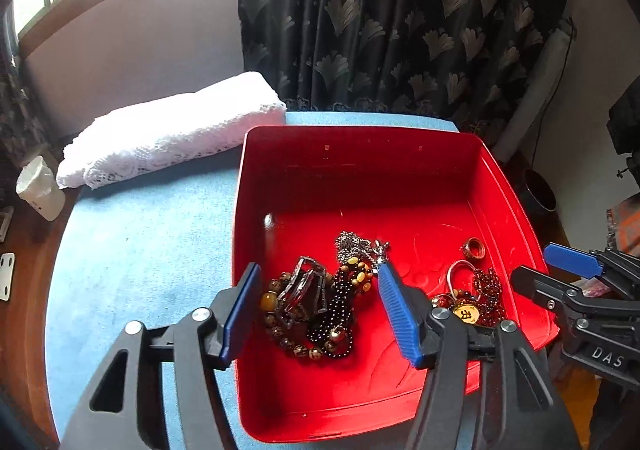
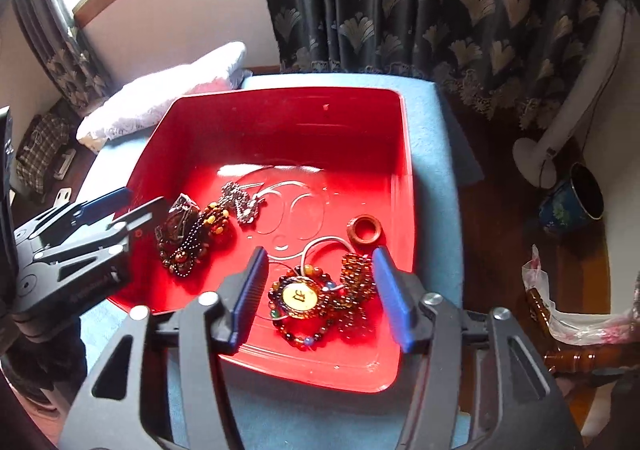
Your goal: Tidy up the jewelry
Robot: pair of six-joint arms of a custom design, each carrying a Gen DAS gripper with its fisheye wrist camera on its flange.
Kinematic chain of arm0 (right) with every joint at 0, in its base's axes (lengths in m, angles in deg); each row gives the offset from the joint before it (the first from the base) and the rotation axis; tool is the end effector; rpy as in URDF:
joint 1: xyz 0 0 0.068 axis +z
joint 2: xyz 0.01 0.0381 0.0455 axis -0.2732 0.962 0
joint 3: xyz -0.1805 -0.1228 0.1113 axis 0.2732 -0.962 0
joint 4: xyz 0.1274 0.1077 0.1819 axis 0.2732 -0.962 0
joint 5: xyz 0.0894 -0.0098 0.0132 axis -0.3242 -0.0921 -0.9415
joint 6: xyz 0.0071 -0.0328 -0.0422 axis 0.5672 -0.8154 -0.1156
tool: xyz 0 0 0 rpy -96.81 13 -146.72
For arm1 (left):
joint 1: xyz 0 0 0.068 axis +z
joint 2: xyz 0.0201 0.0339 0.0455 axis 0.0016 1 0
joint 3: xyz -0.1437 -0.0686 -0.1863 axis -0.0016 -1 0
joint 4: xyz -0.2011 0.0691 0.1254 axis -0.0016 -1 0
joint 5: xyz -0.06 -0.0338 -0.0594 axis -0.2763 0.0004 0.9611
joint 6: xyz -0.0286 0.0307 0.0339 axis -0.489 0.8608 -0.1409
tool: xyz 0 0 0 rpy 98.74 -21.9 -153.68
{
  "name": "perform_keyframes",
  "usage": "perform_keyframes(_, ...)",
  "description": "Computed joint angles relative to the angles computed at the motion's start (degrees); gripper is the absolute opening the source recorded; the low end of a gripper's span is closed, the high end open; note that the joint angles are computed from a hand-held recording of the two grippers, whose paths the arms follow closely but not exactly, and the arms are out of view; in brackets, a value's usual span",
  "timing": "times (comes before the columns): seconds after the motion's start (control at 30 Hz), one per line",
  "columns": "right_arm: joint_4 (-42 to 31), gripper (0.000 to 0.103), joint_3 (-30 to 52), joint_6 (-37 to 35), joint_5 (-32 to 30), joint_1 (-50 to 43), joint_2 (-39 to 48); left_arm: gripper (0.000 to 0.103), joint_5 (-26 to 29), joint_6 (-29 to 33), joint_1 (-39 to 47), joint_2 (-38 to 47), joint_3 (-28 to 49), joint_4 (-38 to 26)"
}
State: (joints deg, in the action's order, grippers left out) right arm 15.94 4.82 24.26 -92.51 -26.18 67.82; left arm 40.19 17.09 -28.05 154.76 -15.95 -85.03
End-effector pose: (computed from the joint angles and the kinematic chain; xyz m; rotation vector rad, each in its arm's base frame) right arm 0.3155 -0.0435 0.1963 -0.6412 2.5305 0.2791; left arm 0.3085 -0.1518 0.1590 -0.3071 2.5061 -0.0088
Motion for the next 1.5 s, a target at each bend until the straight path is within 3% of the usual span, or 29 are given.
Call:
perform_keyframes(0.3, -0.2, 0.080, -3.2, -1.7, -1.5, -4.2, -5.1, 0.080, -4.6, -3.7, -3.2, -7.7, -4.4, -4.8)
perform_keyframes(0.43, -0.5, 0.089, -5.3, -3.0, -1.6, -5.8, -8.0, 0.082, -5.5, -6.2, -5.2, -10.9, -6.6, -6.8)
perform_keyframes(0.7, -3.5, 0.094, -7.3, -5.9, -2.7, -8.4, -11.8, 0.093, -6.7, -9.4, -8.6, -15.6, -9.4, -9.6)
perform_keyframes(1.5, -10.0, 0.094, -10.2, -12.7, -2.6, -11.5, -16.2, 0.093, -7.0, -13.8, -12.4, -19.2, -11.8, -16.6)
